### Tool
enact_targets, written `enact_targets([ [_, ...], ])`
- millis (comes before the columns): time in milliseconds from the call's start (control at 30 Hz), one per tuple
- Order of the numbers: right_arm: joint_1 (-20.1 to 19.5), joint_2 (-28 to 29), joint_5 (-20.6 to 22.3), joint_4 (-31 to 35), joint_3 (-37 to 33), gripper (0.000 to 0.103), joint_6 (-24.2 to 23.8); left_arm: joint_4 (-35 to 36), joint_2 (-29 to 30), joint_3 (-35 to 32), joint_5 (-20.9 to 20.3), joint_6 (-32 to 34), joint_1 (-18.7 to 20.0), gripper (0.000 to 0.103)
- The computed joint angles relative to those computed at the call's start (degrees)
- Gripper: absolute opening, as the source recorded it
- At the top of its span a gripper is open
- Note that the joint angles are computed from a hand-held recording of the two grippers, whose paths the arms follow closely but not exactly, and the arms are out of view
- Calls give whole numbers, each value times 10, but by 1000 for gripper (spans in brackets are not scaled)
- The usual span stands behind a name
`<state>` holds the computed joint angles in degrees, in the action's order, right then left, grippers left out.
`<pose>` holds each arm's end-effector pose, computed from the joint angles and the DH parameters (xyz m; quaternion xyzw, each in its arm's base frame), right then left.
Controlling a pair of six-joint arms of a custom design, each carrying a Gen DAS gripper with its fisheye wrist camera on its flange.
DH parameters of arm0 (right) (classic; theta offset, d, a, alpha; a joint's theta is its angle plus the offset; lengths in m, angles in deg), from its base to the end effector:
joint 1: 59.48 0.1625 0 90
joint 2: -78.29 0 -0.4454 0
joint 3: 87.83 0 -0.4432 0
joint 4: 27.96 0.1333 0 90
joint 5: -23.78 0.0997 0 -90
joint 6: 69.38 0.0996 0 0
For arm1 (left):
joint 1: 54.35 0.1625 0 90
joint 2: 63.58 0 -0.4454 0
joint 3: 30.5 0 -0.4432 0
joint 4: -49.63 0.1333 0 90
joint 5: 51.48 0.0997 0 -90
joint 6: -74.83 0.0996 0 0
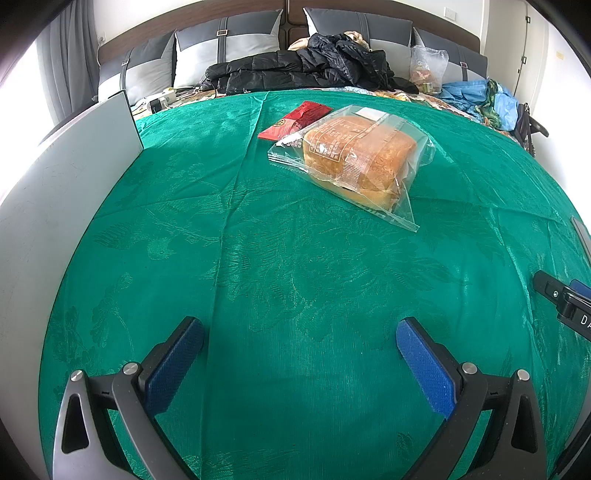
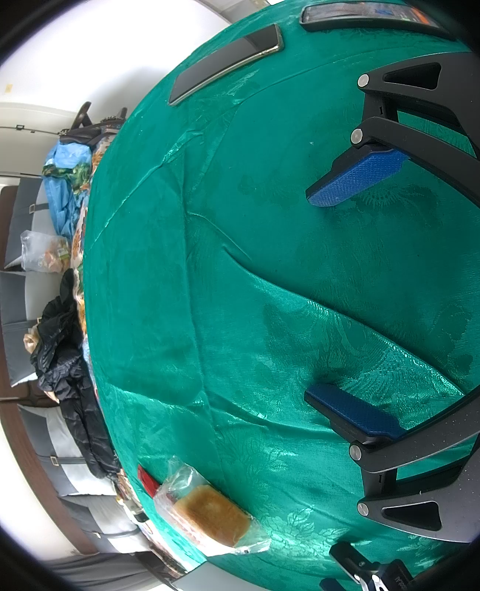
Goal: Organize snacks
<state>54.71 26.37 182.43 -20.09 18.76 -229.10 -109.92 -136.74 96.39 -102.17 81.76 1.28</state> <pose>0.2252 -0.4023 0.0734 -0.1064 -0.8064 0.3887 0.4329 -0.1248 -0.5303 0.1845 0.2856 0.8892 -0.2049 0.2929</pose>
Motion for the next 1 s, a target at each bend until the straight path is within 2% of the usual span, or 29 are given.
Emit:
enact_targets([
  [1000, -1, 0, 0, 1, -2, 99, -1, -1, 1, 0, 0, 0, 0, 103],
])
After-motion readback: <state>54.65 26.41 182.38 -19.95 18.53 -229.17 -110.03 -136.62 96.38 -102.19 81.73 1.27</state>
